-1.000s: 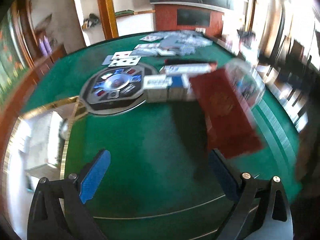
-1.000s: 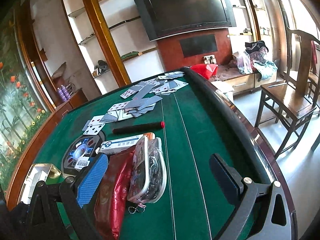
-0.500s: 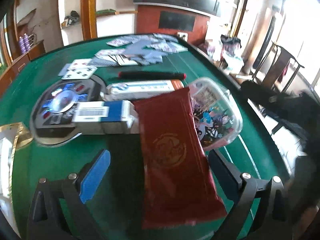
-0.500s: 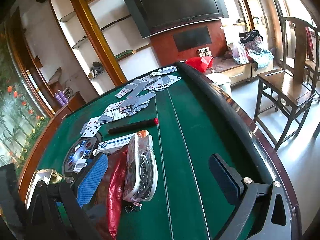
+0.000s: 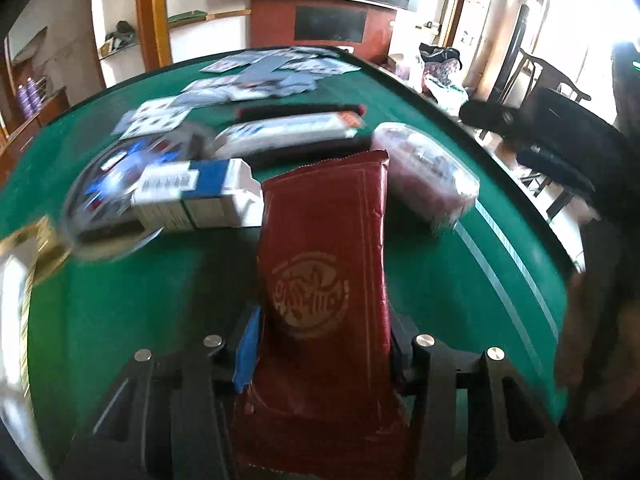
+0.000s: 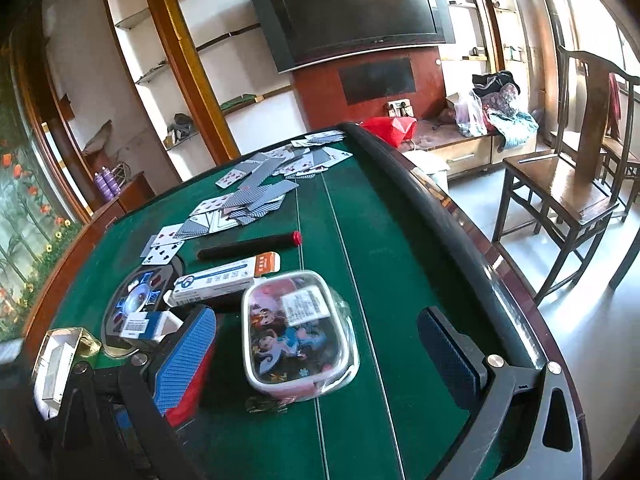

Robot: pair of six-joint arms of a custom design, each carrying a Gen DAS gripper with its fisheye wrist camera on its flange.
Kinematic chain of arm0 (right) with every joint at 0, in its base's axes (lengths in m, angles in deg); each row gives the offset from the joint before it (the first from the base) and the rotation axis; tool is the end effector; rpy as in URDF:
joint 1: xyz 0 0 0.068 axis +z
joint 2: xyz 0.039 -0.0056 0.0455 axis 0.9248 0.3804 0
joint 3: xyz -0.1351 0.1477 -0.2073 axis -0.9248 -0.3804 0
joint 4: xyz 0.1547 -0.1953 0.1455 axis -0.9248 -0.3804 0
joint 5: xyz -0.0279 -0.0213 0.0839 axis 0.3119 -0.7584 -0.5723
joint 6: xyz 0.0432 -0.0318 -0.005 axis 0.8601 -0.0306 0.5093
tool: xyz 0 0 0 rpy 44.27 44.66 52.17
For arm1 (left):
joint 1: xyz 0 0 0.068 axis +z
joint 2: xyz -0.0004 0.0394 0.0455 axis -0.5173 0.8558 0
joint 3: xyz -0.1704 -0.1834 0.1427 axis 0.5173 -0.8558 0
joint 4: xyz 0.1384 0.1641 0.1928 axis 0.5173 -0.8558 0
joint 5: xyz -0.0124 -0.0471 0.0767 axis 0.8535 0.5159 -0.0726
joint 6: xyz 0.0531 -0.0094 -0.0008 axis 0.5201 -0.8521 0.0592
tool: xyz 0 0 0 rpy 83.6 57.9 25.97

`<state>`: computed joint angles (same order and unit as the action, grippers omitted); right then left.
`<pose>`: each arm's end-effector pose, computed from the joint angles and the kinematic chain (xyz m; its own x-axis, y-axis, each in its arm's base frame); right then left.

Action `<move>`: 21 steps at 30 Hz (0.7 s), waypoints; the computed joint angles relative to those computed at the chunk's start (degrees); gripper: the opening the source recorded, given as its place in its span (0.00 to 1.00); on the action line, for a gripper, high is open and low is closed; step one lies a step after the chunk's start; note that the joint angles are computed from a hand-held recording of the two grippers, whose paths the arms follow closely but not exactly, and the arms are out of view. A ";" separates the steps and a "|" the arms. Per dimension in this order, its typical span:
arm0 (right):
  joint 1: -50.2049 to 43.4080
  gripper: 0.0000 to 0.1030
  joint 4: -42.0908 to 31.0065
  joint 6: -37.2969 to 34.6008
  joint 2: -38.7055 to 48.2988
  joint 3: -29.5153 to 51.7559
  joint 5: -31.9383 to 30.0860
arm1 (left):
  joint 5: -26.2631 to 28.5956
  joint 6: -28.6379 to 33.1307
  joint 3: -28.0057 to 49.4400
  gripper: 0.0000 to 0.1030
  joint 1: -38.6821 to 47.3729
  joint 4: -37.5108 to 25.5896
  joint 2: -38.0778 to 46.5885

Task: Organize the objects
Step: 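Grasp the red pouch with the left tool while the right tool grasps the clear cartoon case, then carry the red pouch with the left tool while the right tool carries the case toward the tray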

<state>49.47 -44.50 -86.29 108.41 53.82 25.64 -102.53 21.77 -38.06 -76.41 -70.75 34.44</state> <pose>0.2104 -0.0527 0.1729 -0.6584 0.1709 -0.7330 -0.0504 0.9617 0.2695 0.1516 -0.1390 0.1402 -0.8101 0.0911 -0.5791 0.1750 0.9804 -0.0905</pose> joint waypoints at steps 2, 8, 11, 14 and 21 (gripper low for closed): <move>0.03 1.00 0.05 0.05 1.04 0.26 0.25 | -0.33 -1.70 -2.81 0.49 -0.74 -5.05 -6.94; -0.86 1.00 -0.23 0.52 5.90 1.98 -0.92 | -2.48 -4.34 -6.31 0.70 -2.17 -10.95 -15.85; -2.54 1.00 -1.07 0.88 9.61 3.69 -4.00 | -2.63 -3.13 -4.84 0.76 -1.69 -6.93 -9.35; -2.75 1.00 -2.57 1.56 11.10 5.06 -2.72 | -4.76 -2.24 -3.72 0.79 -2.19 -3.96 -4.03; 7.33 1.00 -5.37 -1.63 13.46 8.93 10.69 | 2.71 0.34 -8.29 0.52 3.29 -4.39 -15.69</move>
